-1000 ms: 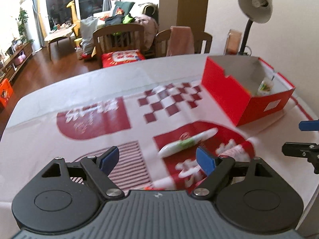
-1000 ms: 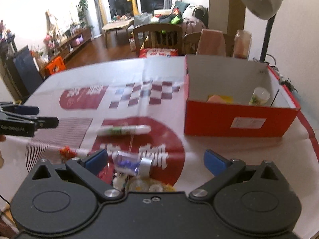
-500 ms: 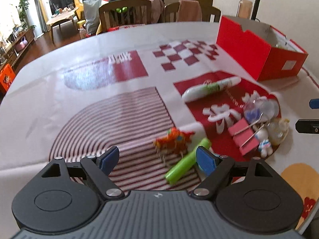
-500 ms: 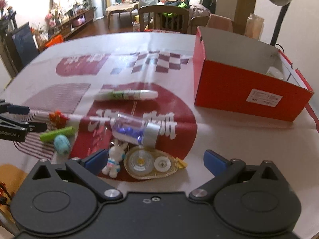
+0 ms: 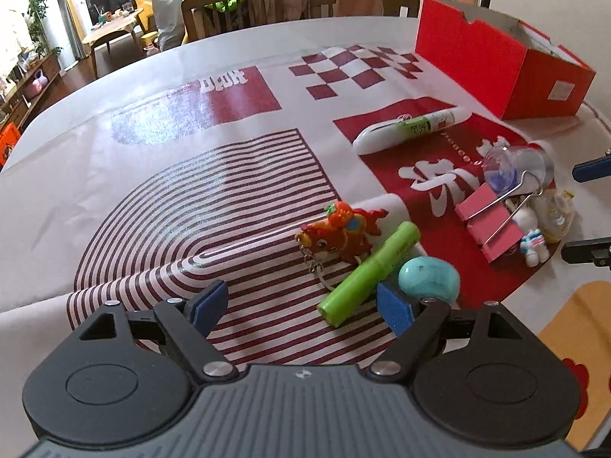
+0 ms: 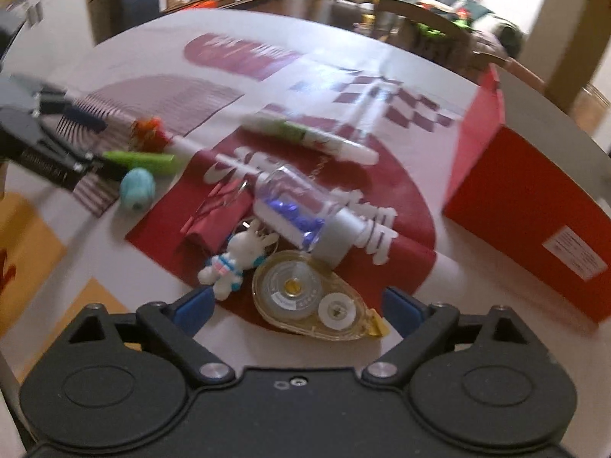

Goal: Organize rigid objects
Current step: 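Move the right tool toward the correction tape while the left tool nears the green stick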

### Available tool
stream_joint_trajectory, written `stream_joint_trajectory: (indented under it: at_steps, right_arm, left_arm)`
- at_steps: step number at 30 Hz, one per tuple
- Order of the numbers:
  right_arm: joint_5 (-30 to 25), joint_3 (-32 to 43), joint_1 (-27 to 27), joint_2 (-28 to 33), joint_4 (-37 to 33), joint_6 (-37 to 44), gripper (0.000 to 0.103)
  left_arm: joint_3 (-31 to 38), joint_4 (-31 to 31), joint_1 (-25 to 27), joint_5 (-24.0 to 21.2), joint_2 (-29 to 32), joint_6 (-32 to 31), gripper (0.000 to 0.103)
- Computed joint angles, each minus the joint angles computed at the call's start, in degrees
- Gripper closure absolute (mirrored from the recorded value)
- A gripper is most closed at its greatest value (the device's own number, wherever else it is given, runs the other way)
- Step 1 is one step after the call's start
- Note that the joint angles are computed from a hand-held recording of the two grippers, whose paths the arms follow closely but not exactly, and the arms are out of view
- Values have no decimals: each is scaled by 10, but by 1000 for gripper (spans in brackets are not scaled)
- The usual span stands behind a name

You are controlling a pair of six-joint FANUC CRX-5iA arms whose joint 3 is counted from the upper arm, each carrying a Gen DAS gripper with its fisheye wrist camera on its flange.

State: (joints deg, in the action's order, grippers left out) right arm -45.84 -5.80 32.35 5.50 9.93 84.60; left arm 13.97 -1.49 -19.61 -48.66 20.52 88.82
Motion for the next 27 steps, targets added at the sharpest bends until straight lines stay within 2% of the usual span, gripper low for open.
stream_joint_trajectory:
  at_steps: [8,14,18,19,27]
  right_arm:
    - [-30,45,-22,29,-63,143,27]
    - [-60,82,-41,46,-114,216,31]
    - [-72,91,-44,49,-124,225,36]
    - [-72,91,-44,48,-123,225,39]
    - [-62,58,-29,25,-103,194,39]
  left_arm:
    - [0,0,-9,15,5,-39,19]
    - [-5,21,-11,25,5,-71,35]
    - [-7,21,-16,30,4,-86,48]
    - [-5,15,-19,30,3,-85,49]
    - [7,-35,-38,12,0,-53,53]
